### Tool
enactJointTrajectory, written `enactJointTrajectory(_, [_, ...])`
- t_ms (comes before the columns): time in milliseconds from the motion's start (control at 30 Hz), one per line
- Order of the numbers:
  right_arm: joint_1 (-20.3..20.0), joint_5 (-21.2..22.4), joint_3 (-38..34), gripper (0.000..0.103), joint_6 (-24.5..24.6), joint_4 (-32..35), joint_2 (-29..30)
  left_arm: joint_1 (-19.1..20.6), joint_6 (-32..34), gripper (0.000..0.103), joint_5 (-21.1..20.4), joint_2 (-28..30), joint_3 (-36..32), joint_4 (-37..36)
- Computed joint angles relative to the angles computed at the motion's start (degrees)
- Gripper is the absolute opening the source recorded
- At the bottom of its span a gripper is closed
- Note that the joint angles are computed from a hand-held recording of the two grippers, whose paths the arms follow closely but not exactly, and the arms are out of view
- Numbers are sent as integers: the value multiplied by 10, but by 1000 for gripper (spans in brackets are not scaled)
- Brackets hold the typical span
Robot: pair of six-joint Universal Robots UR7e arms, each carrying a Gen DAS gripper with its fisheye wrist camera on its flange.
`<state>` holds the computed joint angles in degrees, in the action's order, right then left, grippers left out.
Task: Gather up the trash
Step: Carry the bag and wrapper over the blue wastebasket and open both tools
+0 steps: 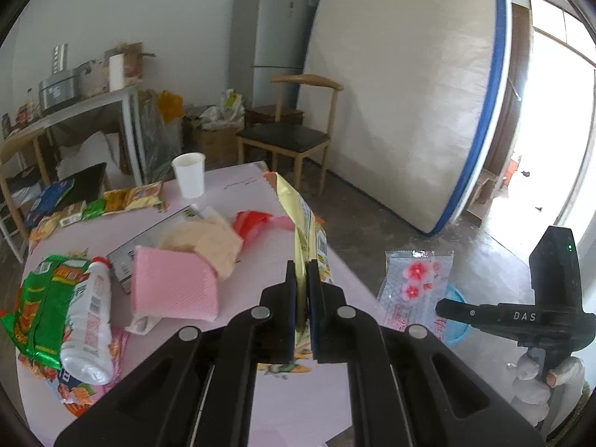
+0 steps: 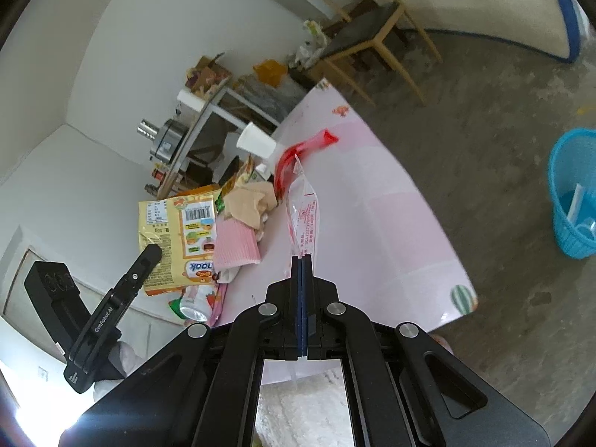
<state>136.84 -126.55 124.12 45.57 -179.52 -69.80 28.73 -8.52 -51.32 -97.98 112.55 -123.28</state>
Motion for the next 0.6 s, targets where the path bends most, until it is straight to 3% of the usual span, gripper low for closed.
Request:
enactJointTrajectory(200, [8, -40, 41, 0, 22, -16, -47, -9, -1, 5, -45, 32, -3, -18])
enactJointTrajectory(333, [18, -94, 72, 0, 50, -7, -92, -9, 7, 5, -92, 74, -11, -31])
enactJointTrajectory(467, [23, -170, 122, 0, 128, 30, -162, -2, 10, 5, -148, 137, -31, -39])
enactJointTrajectory(600, [1, -204, 186, 0, 200, 60, -246, 0, 14, 6, -193, 222, -54, -39])
